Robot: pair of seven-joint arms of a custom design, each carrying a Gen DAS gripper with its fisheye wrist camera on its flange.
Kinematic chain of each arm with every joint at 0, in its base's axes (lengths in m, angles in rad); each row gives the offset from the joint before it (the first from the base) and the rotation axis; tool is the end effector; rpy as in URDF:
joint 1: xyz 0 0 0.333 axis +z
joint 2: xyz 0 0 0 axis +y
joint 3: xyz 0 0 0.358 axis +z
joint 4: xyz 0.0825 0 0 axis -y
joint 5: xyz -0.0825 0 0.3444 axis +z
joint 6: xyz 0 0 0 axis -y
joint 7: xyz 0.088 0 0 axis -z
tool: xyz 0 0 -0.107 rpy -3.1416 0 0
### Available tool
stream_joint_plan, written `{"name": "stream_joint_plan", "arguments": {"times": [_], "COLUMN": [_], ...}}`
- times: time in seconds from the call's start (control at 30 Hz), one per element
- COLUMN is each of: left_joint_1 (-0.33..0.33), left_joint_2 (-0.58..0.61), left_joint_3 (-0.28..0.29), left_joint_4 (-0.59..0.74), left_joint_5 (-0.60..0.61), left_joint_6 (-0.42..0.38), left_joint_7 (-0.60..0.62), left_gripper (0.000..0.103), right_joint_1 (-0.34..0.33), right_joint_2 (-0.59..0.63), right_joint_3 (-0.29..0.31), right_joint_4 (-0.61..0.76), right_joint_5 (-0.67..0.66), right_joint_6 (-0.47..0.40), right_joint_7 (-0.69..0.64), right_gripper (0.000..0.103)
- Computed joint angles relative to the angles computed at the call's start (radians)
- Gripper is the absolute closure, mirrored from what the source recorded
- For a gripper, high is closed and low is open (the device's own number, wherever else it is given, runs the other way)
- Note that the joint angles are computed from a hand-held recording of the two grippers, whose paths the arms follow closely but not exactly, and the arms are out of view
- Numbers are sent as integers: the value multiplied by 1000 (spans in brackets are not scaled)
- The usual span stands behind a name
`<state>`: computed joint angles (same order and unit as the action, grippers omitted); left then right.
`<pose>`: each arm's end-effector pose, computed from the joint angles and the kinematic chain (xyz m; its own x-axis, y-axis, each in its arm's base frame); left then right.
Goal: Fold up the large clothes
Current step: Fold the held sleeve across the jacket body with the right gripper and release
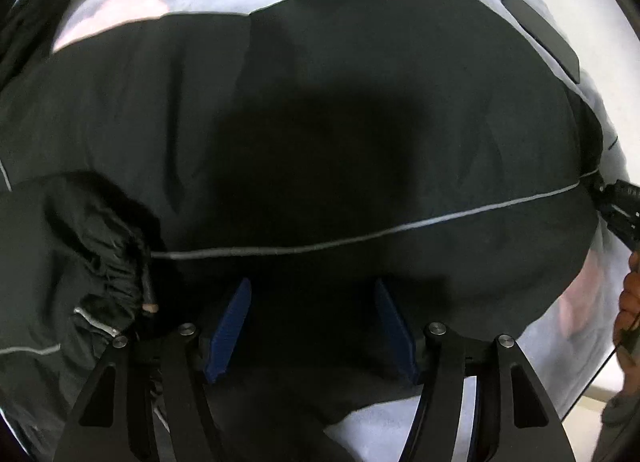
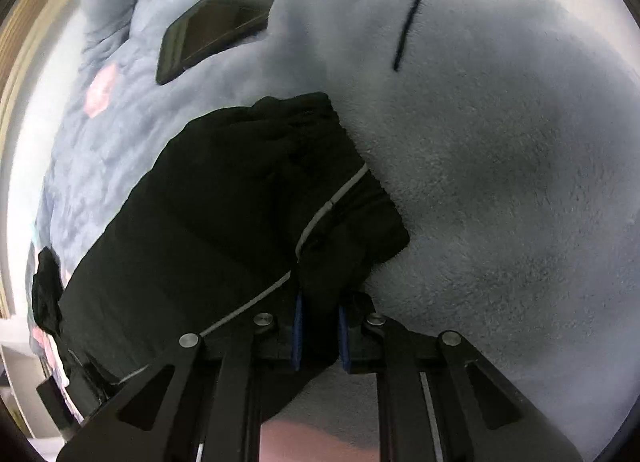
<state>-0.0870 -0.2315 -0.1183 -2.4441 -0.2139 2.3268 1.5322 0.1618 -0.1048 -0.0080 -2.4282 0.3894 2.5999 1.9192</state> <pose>0.4134 -0.0921 0.4635 -0.0340 -0.9885 0.1472 -0.9950 0.0196 -0.0982 0.4609 0.0636 0.4424 -0.4346 -0.8347 -0.3383 -0.8605 0.4957 -0.1175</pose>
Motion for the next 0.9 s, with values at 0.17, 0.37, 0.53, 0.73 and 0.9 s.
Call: {"name": "stream_joint_plan", "arguments": {"times": [0.17,0.37,0.53,0.73,0.9], "left_joint_1": [-12,18,92,156,239], "left_joint_2": [-91,-342,-480,-535,-592], "left_joint_3": [35,116,155,218,287], "left_joint_4": [-25,-104,-122,-126,-135], "left_joint_5": [-69,-139,-76,-43,0], "left_joint_6": [-12,-62,-105,-119,-166], "left_joint_7": [76,148,149,167,210], "left_gripper": [37,37,37,37,37], "right_joint_1": [7,61,104,206,332], "right_joint_2": [-65,-212,-214,-117,4], "right_joint_3": [31,67,166,260,307], "right_joint_4": [-1,5,112,279,443], "right_joint_5": [-144,-178,-301,-448,-516], "right_joint_6": [8,51,-8,-80,-112], "right_joint_7": [79,104,194,268,292], "right_gripper": [88,89,89,89,89]}}
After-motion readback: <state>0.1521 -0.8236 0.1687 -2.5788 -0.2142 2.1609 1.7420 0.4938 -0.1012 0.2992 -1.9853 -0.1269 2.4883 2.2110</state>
